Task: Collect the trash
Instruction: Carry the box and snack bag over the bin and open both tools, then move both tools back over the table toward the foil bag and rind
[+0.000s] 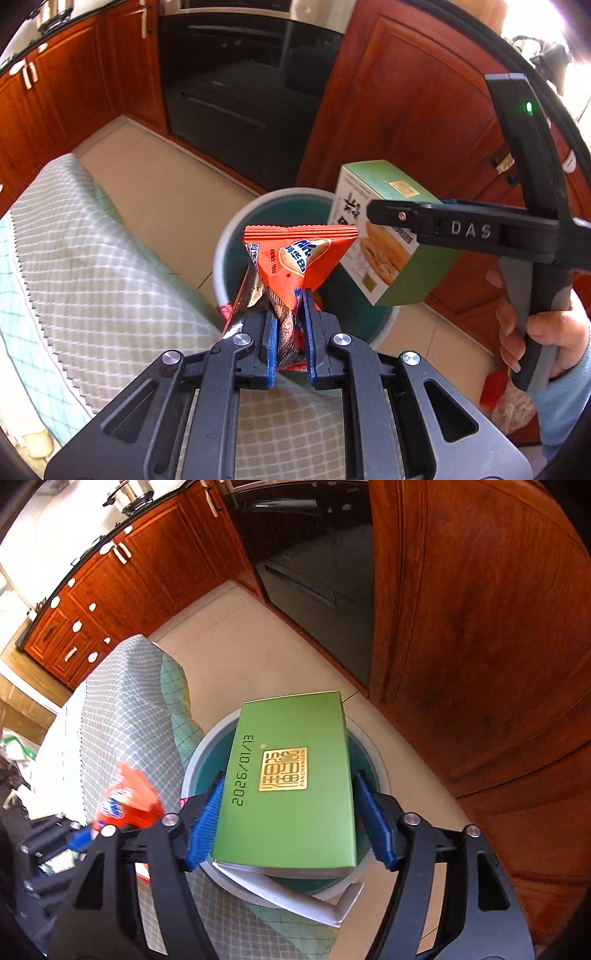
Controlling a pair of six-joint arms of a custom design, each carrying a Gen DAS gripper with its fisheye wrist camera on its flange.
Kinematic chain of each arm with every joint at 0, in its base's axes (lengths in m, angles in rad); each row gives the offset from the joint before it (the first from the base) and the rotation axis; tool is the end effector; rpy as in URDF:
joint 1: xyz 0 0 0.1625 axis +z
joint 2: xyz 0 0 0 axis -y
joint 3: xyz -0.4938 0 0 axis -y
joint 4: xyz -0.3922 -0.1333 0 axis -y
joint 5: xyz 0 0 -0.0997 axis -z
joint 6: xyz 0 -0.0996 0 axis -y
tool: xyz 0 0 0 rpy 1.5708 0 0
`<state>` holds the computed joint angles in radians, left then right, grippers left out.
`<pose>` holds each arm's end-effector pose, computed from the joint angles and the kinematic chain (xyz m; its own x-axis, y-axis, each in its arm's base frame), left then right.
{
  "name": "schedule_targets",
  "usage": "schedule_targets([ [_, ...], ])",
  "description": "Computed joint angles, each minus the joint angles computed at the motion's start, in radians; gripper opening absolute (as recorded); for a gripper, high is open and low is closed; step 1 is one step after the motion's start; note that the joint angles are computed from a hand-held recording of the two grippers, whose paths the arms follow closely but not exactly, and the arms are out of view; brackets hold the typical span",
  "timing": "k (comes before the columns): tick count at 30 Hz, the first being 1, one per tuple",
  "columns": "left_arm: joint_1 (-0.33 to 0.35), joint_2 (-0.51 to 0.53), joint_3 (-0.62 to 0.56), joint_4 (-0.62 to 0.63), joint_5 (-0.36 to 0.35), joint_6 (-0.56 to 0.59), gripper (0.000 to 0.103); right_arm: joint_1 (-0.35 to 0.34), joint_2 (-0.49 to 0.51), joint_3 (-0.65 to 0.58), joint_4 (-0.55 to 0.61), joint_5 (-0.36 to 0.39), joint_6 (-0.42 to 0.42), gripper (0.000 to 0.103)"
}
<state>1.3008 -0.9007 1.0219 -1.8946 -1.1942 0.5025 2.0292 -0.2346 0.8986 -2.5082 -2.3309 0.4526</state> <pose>-0.0529 -0.8282 0.4314 -0.6769 0.6095 -0.4126 0.6701 0.7422 -0.0029 0.4583 -0.7826 -0.0070 -0.8449 0.2392 0.4785 -0.0630 0.8438 -0.5329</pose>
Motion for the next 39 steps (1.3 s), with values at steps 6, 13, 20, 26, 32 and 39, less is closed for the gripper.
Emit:
schedule_targets([
  [6, 0.000, 0.027, -0.016, 0.021, 0.010, 0.020, 0.012, 0.004, -0.015, 0.025, -0.041, -0.019, 0.003, 0.074],
  [13, -0.008, 0.066, -0.021, 0.029, 0.021, 0.010, 0.013, 0.019, -0.025, 0.034, -0.038, -0.057, -0.002, 0.080],
  [20, -0.016, 0.075, 0.013, -0.009, 0.042, 0.022, 0.039, 0.021, -0.032, 0.039, -0.025, -0.072, 0.014, 0.081],
  [26, -0.026, 0.044, 0.091, -0.112, 0.094, 0.037, 0.083, 0.025, -0.038, 0.046, -0.015, -0.080, 0.026, 0.087],
  [32, -0.022, 0.028, 0.087, -0.108, 0.093, 0.024, 0.095, 0.031, -0.037, 0.036, 0.021, -0.079, 0.045, 0.087],
  [39, -0.014, -0.006, 0.089, -0.094, 0.075, -0.011, 0.095, 0.046, -0.023, 0.001, 0.083, -0.071, 0.053, 0.087],
])
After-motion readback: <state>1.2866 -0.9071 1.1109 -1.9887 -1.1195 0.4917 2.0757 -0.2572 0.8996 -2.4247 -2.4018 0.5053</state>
